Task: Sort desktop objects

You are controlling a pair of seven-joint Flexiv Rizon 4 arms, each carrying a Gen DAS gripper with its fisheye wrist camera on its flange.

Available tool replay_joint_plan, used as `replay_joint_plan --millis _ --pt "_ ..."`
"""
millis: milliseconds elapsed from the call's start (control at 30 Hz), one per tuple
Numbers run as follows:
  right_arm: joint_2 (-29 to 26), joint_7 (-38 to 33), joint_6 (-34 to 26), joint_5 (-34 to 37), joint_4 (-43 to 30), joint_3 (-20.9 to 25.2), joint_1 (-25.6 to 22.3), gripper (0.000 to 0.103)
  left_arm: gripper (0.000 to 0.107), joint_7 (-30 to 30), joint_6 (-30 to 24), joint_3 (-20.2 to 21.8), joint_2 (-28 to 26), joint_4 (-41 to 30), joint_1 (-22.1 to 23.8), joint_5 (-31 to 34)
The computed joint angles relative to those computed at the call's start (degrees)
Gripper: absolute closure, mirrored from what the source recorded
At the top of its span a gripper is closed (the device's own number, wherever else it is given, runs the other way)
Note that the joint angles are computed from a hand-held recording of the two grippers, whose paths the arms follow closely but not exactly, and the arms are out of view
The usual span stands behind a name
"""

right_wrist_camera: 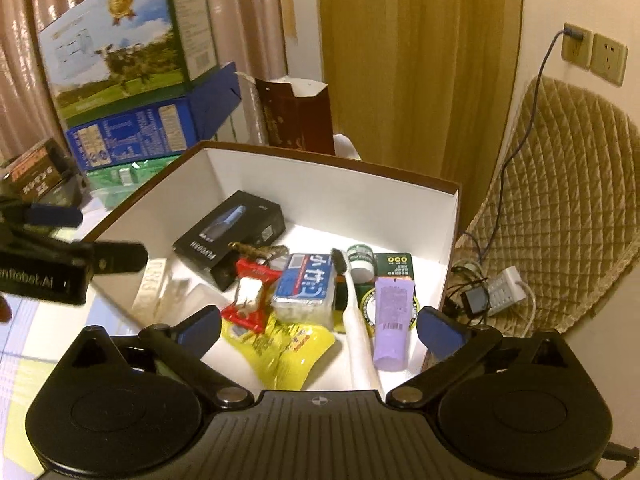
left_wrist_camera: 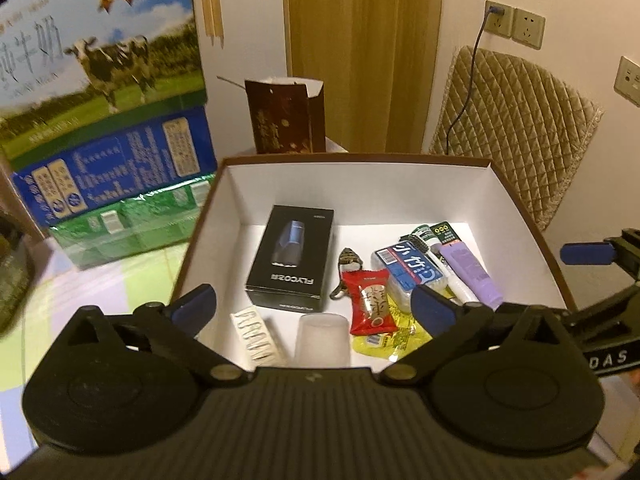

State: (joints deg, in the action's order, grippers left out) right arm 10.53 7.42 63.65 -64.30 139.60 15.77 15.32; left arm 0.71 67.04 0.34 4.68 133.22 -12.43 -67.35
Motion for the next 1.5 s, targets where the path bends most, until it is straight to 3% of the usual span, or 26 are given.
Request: replay_joint_plan --millis 267,467,867,1167,1500 --pt "2.77 -1.98 -6.33 8.8 -0.04 3.99 4.37 0.002 0.005 3.44 4.24 1.4 5.04 4.68 -1.22 -4.33" --pt "4.66 -1.37 -9.67 13.27 -0.33 6.46 7.27 0.002 0.005 -5.6 -1.94 5.19 9.54 7.53 2.16 6.84" --pt "7.48 -0.6 -15.04 18.64 -1.56 10.11 11.8 0.002 0.005 -14.48 -5.22 9.87 18.13 11.51 5.22 19.07" --pt "8.76 -0.43 -18.69 21.37 -2.1 12.09 14.56 0.002 0.005 -19.28 -10.6 12.23 22.43 12.58 8.2 27.87" --pt "9.03 0.01 -21.99 24.83 -2.69 13.55 17.43 0.002 0.005 -21.13 -15.43 13.54 26.18 14.18 10.48 33.37"
